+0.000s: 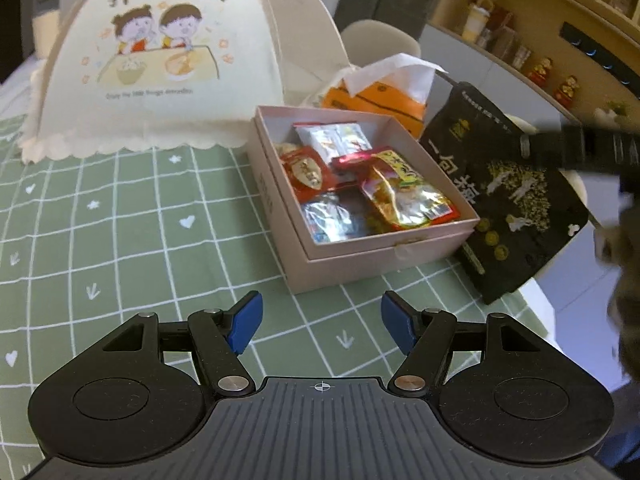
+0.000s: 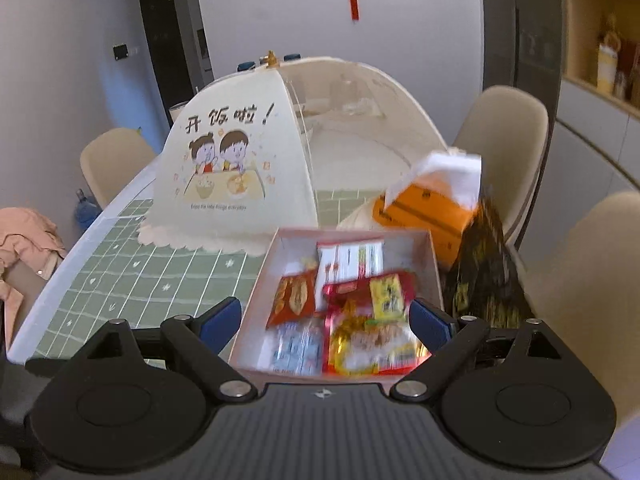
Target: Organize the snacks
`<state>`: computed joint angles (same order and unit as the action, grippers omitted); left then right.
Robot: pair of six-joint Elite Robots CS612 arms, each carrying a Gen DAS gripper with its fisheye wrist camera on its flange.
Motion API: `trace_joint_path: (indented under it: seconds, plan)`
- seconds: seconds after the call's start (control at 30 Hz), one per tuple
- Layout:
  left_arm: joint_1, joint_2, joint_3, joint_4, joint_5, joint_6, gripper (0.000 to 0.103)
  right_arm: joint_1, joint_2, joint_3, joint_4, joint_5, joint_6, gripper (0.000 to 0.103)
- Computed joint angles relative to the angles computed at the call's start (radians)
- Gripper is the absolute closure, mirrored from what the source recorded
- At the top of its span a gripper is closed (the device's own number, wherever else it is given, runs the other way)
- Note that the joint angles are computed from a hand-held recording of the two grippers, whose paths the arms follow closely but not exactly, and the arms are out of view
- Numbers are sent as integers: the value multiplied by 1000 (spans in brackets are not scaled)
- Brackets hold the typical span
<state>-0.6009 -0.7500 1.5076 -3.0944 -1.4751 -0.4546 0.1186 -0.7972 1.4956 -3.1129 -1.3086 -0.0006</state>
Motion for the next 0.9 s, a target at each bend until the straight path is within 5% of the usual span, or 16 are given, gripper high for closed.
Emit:
trace_joint_path:
  seconds: [0.1, 0.27, 0.43, 0.6, 0.9]
  plan:
    - [-22, 8, 27, -23, 90, -4, 32, 7, 19, 28, 0, 9, -3, 11]
    - [-49, 29, 53, 15, 212, -46, 32, 57, 73, 57, -35, -187, -42, 11]
    - [-77, 61, 56, -55, 341, 15, 30, 67, 95, 74, -52, -207, -17, 10]
    - [-89, 86, 59, -149, 397, 16, 29, 69, 107, 81, -107, -260, 37, 0]
    - [-94, 104, 50, -186, 428, 20, 27, 69, 136, 101, -264, -276, 43, 0]
